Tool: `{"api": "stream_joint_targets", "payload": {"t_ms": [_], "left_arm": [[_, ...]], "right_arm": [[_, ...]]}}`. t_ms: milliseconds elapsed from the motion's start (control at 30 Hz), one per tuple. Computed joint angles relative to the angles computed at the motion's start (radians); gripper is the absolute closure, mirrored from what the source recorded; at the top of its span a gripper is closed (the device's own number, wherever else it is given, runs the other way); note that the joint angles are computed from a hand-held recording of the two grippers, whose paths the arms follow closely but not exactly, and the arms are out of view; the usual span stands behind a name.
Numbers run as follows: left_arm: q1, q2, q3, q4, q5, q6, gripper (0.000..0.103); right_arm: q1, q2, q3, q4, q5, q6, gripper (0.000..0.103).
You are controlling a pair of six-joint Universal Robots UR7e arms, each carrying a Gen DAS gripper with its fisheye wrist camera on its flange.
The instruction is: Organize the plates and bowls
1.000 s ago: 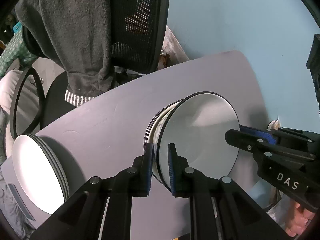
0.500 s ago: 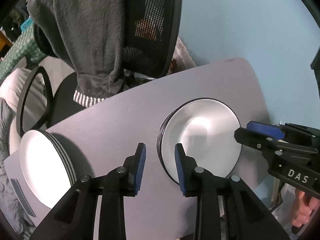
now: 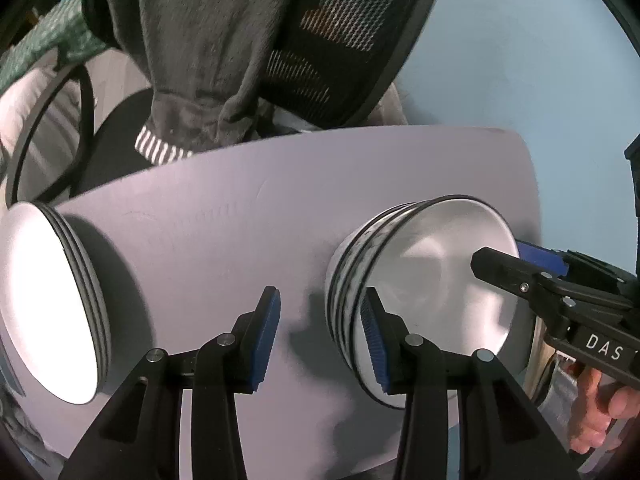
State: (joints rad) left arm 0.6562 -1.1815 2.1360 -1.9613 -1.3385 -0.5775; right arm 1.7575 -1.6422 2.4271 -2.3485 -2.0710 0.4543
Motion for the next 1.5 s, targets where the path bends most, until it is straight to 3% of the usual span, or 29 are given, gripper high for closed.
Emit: {"api": "stream_joint_targets", "payload": {"t_ms": [200, 600, 700, 967, 1167, 1500], "left_arm": [[0.010, 0.011, 0.005, -0.010, -0.012, -0.014, 0.061], [0.022, 0.020, 0.012, -0.038, -0.049, -0.032, 0.061], [0.025, 0.016, 0.016, -0.045, -0.057, -0.020, 0.061], [0.025, 0.001, 0.031, -0.073, -0.090, 0.004, 0.079], [0.000, -0.017, 0.047, -0.057, -0.062, 0.013, 0.078], [0.022, -0.101, 0.072, 0.007, -0.047, -0.011, 0.078]], "right_arm": [[-0.055, 0.023, 0.013, -0.053, 0.051, -0.064, 0.057], [-0.099, 0.042, 0.018, -0.081, 0.097, -0.132, 0.058], [-0.112, 0.038, 0.026, -0.097, 0.128, -0.161, 0.071], [-0.080, 0.057, 0.014, -0.083, 0.095, -0.170, 0.072], [-0.048, 0.086, -0.006, -0.066, 0.061, -0.160, 0.071], [-0.012, 0.141, 0.009, -0.083, 0.104, -0.132, 0.072]]}}
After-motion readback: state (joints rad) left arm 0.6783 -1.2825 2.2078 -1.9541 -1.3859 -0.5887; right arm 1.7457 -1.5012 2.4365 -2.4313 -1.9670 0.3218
